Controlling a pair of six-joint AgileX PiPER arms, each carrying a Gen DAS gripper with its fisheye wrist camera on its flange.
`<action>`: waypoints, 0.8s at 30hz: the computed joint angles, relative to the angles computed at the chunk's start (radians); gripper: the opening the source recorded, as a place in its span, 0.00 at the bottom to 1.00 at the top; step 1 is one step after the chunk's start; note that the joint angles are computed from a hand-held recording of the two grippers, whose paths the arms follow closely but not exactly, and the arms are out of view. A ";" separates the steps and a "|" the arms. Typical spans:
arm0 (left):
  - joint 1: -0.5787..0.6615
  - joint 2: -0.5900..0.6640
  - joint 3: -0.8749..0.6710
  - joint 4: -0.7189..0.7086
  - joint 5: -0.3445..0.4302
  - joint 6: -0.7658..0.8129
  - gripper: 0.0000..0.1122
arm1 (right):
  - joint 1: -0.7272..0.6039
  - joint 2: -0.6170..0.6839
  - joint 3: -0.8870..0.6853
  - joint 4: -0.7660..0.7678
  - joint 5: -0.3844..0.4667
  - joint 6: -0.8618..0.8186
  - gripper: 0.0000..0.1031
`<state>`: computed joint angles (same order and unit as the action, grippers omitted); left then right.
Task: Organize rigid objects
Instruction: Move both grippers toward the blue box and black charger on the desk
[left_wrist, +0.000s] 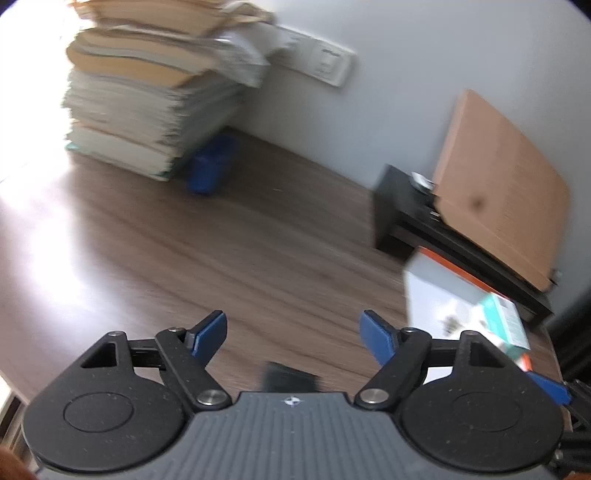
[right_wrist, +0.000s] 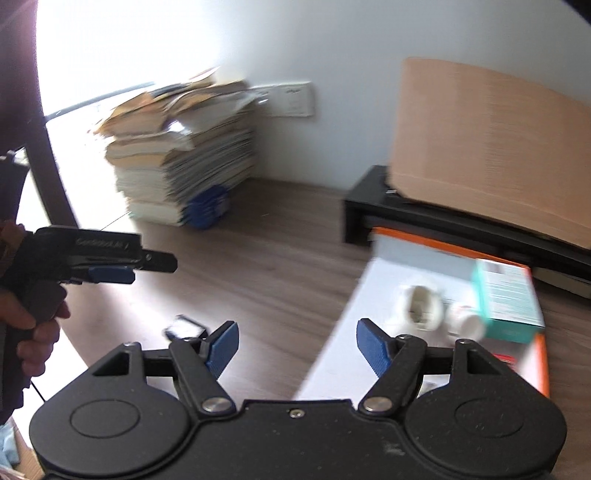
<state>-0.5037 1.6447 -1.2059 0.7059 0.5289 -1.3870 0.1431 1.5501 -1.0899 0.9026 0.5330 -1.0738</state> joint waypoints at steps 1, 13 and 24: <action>0.015 -0.009 0.013 0.003 0.000 -0.003 0.73 | 0.018 0.006 -0.003 -0.004 -0.003 0.006 0.82; 0.126 0.136 -0.116 0.262 0.047 -0.032 0.87 | 0.204 0.116 -0.120 -0.197 -0.075 0.273 0.82; 0.242 0.451 -0.462 0.343 0.001 0.133 0.88 | 0.282 0.179 -0.168 -0.575 -0.124 0.758 0.82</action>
